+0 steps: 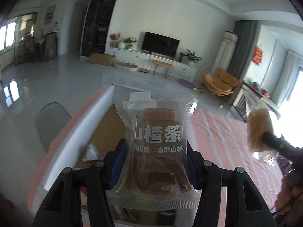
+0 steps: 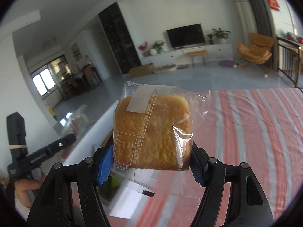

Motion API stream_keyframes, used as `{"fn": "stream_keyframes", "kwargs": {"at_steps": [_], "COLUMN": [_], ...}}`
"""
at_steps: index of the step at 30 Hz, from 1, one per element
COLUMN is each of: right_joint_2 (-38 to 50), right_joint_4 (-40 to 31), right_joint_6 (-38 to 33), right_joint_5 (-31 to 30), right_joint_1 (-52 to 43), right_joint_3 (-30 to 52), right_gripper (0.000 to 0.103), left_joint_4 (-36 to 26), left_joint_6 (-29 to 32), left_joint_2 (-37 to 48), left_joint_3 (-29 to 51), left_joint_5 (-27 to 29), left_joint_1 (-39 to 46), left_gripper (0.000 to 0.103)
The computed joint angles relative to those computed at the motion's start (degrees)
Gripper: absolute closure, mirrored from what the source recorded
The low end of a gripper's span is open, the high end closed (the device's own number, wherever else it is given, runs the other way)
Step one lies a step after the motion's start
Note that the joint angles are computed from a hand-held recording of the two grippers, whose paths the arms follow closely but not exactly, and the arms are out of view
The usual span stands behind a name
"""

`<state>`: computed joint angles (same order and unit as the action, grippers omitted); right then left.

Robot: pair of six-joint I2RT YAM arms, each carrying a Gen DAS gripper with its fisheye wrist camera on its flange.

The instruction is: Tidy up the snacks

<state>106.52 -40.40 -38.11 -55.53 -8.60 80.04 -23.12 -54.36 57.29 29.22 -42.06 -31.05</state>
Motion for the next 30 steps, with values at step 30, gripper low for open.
{"fn": "stream_keyframes", "kwargs": {"at_steps": [30], "right_joint_2": [-5.2], "right_joint_4": [12.0], "right_joint_6": [-4.9], "right_joint_5": [20.1], "right_joint_1": [12.6], "right_joint_3": [-16.0], "right_gripper": [0.017], "left_joint_4": [-23.9], "left_joint_6": [-30.1], "left_joint_2": [28.9], "left_joint_3": [11.5], "left_joint_5": [-11.4], "left_joint_1": [-9.6], "left_gripper": [0.0]}}
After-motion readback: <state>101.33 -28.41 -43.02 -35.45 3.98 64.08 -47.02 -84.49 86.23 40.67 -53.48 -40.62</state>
